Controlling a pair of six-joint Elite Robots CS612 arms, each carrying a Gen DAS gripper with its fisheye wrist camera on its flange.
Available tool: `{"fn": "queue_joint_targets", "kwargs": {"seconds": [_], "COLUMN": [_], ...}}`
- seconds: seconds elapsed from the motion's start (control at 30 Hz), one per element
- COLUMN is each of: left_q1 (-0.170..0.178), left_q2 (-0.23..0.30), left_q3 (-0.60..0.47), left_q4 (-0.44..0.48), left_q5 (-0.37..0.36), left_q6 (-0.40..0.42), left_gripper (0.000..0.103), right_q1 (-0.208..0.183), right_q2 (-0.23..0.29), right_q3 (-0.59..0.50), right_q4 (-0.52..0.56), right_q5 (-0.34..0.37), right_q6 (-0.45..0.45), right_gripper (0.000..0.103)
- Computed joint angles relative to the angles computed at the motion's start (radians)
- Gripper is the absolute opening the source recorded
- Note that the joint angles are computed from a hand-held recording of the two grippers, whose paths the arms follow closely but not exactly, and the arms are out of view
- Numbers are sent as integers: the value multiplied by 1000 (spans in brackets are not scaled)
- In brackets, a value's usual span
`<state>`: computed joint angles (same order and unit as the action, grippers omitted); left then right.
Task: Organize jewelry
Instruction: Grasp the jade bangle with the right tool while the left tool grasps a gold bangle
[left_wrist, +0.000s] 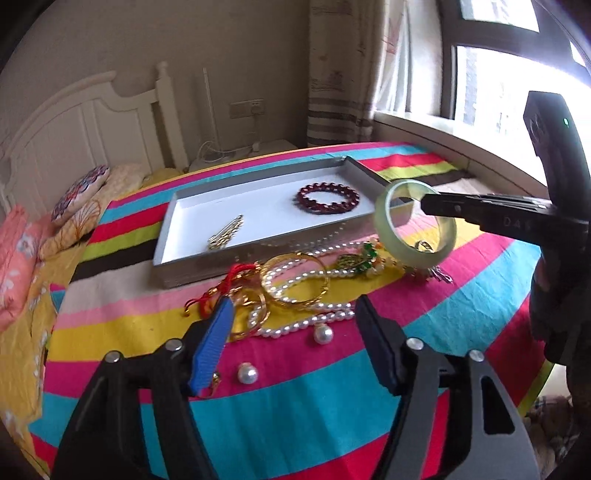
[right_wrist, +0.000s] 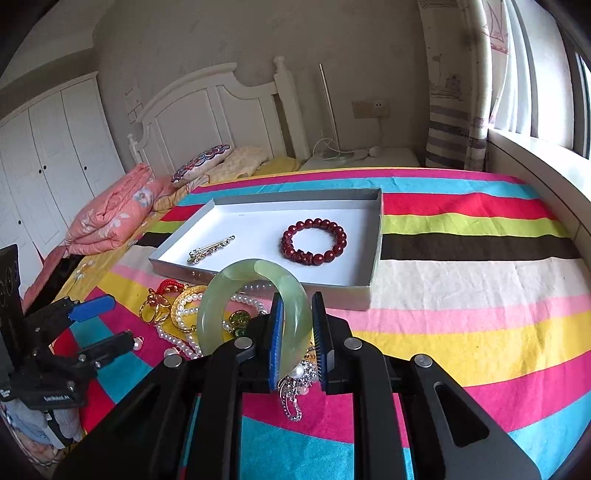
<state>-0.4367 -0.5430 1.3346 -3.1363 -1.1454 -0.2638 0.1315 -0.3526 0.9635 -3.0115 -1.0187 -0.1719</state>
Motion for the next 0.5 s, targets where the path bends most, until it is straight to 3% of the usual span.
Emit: {"fn": "queue_joint_targets", "kwargs": {"seconds": [0.2, 0.4, 0.5], "left_q1": [7, 22, 28], "left_q2": [36, 61, 69], "left_q3": [-119, -189, -217], "left_q4": [181, 314, 379], "left_q5": [-52, -99, -128], "left_q6": [67, 84, 112], "left_gripper": [35, 24, 9], "right_q1": [-9, -22, -24], "right_q2": [0, 2, 5], "right_q3": [9, 10, 8], "right_q4": [-18, -32, -30], "right_q5": [17, 40, 52], "right_q6": [21, 44, 45], "right_gripper": [16, 16, 16]}}
